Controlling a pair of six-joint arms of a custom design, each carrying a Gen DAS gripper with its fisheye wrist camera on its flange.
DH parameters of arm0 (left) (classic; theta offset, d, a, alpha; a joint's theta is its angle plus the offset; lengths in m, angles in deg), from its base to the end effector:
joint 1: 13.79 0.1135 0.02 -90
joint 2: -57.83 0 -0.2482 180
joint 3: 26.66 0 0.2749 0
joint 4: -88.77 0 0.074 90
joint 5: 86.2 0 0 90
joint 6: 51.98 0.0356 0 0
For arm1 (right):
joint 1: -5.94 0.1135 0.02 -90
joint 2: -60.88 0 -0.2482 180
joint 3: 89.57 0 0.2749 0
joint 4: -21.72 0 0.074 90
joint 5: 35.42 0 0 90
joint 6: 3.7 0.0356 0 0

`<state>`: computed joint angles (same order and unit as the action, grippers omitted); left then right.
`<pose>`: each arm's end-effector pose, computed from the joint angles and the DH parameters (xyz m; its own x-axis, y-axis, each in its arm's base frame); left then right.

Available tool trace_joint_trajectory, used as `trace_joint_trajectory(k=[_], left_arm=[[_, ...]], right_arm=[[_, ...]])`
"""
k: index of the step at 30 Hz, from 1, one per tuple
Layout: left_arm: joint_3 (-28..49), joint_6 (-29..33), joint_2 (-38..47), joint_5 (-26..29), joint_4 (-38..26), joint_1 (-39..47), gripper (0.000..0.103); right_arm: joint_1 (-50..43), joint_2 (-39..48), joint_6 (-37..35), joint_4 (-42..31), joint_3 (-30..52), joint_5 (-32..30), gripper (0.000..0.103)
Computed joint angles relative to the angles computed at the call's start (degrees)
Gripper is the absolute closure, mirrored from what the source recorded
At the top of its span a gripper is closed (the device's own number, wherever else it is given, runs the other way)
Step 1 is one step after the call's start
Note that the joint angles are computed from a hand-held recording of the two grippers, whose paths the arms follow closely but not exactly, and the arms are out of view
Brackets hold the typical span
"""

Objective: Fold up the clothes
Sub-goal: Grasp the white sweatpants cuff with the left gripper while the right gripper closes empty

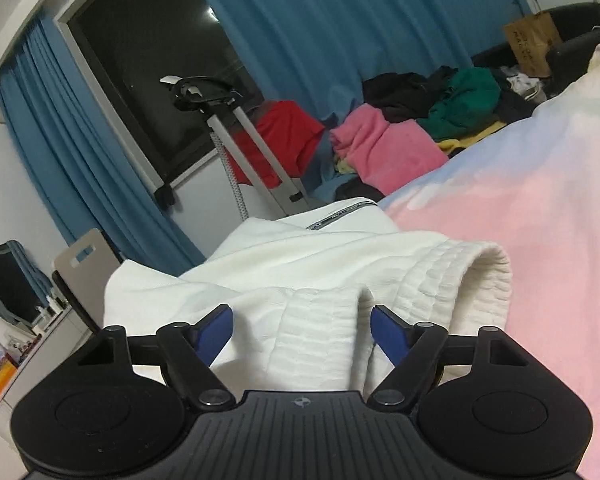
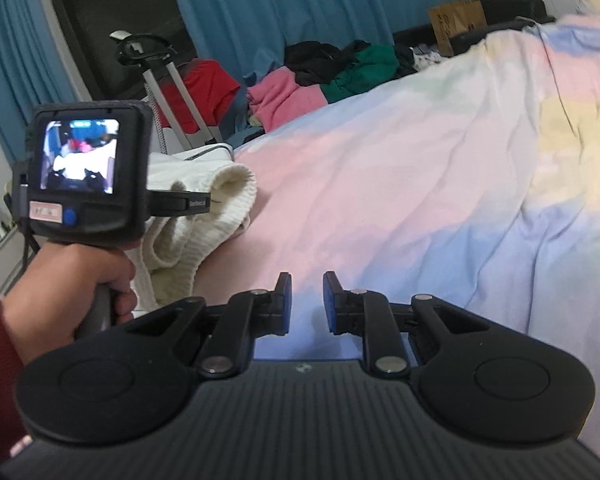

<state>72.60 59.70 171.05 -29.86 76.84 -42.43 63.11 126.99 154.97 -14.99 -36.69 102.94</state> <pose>0.4289 -0.2117 0.2300 -0.3704 0.5526 -0.7466 0.1056 0.8236 0.5572 0.1579 0.1956 0.2028 -0.4281 0.4781 -0.7669 0.2783 0.8771 0.3914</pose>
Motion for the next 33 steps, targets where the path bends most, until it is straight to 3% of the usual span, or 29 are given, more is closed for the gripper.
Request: trace_joint_trajectory(k=[2, 5, 8, 10, 11, 12, 13, 15, 20, 24, 30, 33], left_arm=[[-0.5, 1.0, 0.2, -1.1, 0.9, -0.4, 0.025], [-3.9, 9.5, 0.5, -3.6, 7.7, -1.6, 0.024], [0.0, 6.8, 2.5, -4.0, 2.5, -0.9, 0.024], [2.1, 3.7, 2.8, -2.8, -0.5, -0.1, 0.040], [1.7, 2.8, 2.0, -2.7, -0.2, 0.1, 0.059], [1.3, 1.9, 1.1, -2.6, 0.2, 0.3, 0.059], [0.4, 0.1, -0.6, -0.3, -0.1, 1.0, 0.061], [-2.0, -2.6, -4.6, 3.4, -0.2, 2.4, 0.095], [-13.3, -6.7, -20.4, 11.5, 2.4, 5.8, 0.096], [-21.2, -10.8, -34.8, 17.6, -0.7, 10.6, 0.097], [-28.3, -19.6, -55.9, 39.5, -14.2, 29.9, 0.098], [-27.2, -22.5, -57.3, 55.4, -19.3, 46.5, 0.098]], right_arm=[[0.5, -0.3, 0.7, -0.7, 0.1, 0.5, 0.083], [1.1, -0.7, 1.6, -1.6, 0.3, 1.1, 0.083], [0.8, -0.7, 1.4, -1.6, 0.2, 1.3, 0.083], [0.4, -0.5, 0.9, -1.3, 0.1, 1.2, 0.083], [0.3, -0.4, 0.7, -1.2, 0.1, 1.3, 0.083], [0.3, -0.2, 0.6, -1.1, 0.0, 1.3, 0.083], [0.0, 0.0, 0.3, -0.8, 0.0, 1.3, 0.083], [0.0, -0.1, -0.3, 0.1, -0.4, 1.7, 0.083], [2.0, -1.7, -2.9, 3.0, -2.1, 6.6, 0.083], [4.2, -2.0, -6.3, 4.7, -2.2, 10.0, 0.083], [10.0, -2.5, -11.8, 4.6, -0.3, 14.6, 0.083], [13.5, -1.6, -8.4, -2.6, 3.7, 15.2, 0.083]])
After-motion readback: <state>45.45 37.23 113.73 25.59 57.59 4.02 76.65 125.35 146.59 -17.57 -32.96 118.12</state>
